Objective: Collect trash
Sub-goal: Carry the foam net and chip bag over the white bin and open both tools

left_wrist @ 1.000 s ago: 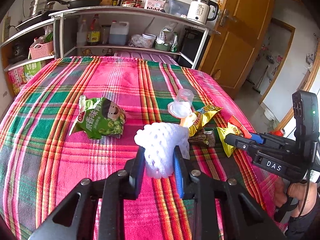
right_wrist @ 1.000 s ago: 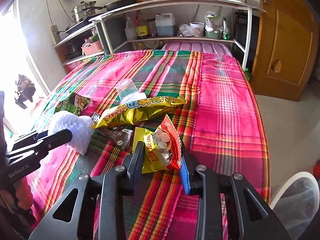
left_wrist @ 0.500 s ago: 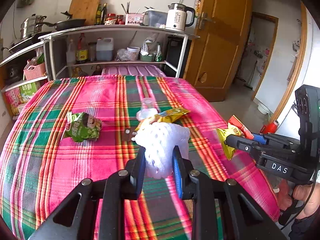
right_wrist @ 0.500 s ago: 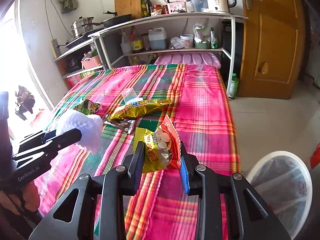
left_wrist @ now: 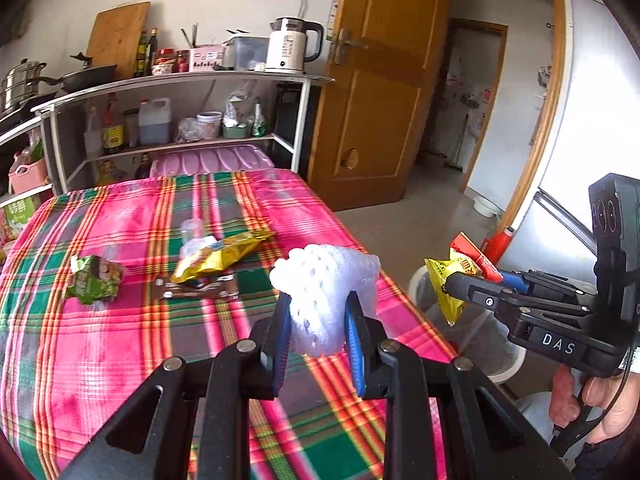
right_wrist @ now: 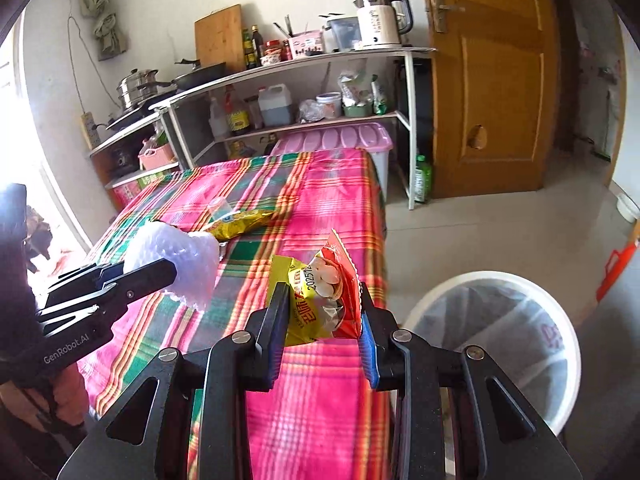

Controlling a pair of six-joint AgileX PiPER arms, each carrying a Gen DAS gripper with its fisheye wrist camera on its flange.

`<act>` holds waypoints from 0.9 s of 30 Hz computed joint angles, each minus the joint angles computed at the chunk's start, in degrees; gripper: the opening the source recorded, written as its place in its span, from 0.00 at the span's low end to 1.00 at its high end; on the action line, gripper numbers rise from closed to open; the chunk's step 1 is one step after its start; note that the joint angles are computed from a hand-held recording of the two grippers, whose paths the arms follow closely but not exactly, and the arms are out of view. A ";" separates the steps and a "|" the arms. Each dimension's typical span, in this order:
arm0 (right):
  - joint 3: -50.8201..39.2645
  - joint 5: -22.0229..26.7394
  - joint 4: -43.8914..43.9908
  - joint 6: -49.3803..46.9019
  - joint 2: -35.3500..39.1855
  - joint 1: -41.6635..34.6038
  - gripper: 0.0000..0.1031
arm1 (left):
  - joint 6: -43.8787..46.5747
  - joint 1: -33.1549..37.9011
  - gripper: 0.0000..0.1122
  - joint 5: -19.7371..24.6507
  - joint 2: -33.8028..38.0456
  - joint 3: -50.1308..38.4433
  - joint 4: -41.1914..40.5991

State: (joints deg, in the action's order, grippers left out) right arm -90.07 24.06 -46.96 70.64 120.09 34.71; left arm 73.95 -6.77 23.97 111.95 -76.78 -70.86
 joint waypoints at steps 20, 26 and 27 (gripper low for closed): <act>24.52 -2.76 -25.53 31.76 -13.46 -5.60 0.32 | -8.57 -11.69 0.23 1.19 4.26 -6.52 6.49; 28.54 -3.34 -29.42 36.74 -15.17 -7.23 0.32 | -11.83 -14.21 0.23 1.28 6.45 -9.24 9.82; 29.08 -3.54 -29.99 37.48 -15.31 -7.59 0.32 | -12.32 -14.60 0.23 1.30 6.81 -9.66 10.33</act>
State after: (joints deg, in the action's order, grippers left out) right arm -60.99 20.51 -76.95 108.11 104.77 27.12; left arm 61.63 -21.37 25.28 118.75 -86.44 -60.53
